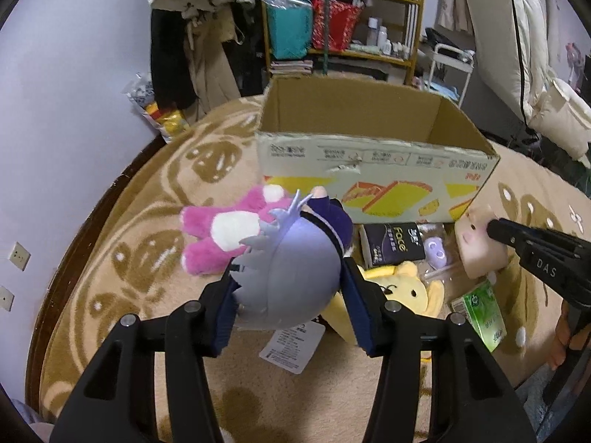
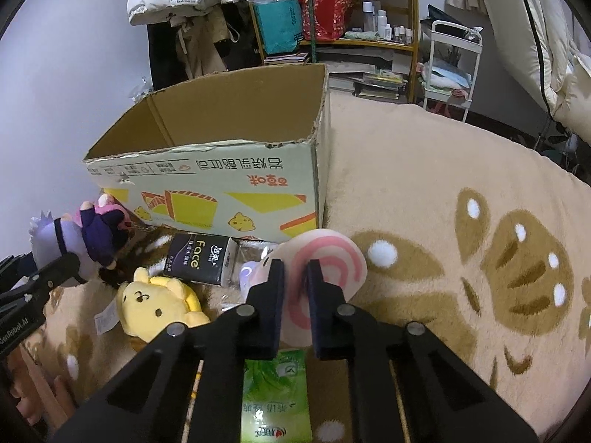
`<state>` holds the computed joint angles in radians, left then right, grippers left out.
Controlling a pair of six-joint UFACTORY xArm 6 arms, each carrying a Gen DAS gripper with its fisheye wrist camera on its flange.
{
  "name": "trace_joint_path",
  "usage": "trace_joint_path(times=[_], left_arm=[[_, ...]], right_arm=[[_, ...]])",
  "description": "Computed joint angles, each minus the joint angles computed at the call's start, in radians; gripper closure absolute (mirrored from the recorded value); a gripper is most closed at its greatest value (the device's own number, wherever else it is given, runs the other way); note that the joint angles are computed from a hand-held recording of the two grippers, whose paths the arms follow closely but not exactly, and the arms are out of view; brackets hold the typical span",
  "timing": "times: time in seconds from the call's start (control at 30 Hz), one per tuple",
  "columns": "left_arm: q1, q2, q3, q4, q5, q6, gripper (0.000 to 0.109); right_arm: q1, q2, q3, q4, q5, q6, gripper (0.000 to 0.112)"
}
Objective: Organize soft objects
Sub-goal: 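Close left gripper on the white-haired doll while right gripper closes on the pink swirl cushion, then lift both plushes over the box while right gripper opens dropping the swirl cushion inside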
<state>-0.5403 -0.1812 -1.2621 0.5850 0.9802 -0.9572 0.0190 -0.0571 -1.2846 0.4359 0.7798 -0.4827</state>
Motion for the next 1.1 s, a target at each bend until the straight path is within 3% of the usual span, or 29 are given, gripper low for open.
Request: trace_joint_path(times=[0.4,0.77,1.1], left_arm=[[-0.029,-0.041,0.018,0.097,0.023,-0.074,0.057],[-0.045,-0.079,0.038,0.164,0.034,-0.142,0.057],[-0.092,-0.11,0.033,0.317,0.079,-0.245,0.057]], right_arm=[[-0.003,-0.059,0.034,0.058,-0.031,-0.052,0.102],[-0.06,-0.132,0.052,0.281,0.011,-0.158,0.103],[-0.027,-0.239,0.13,0.368,-0.098,-0.279,0.103]])
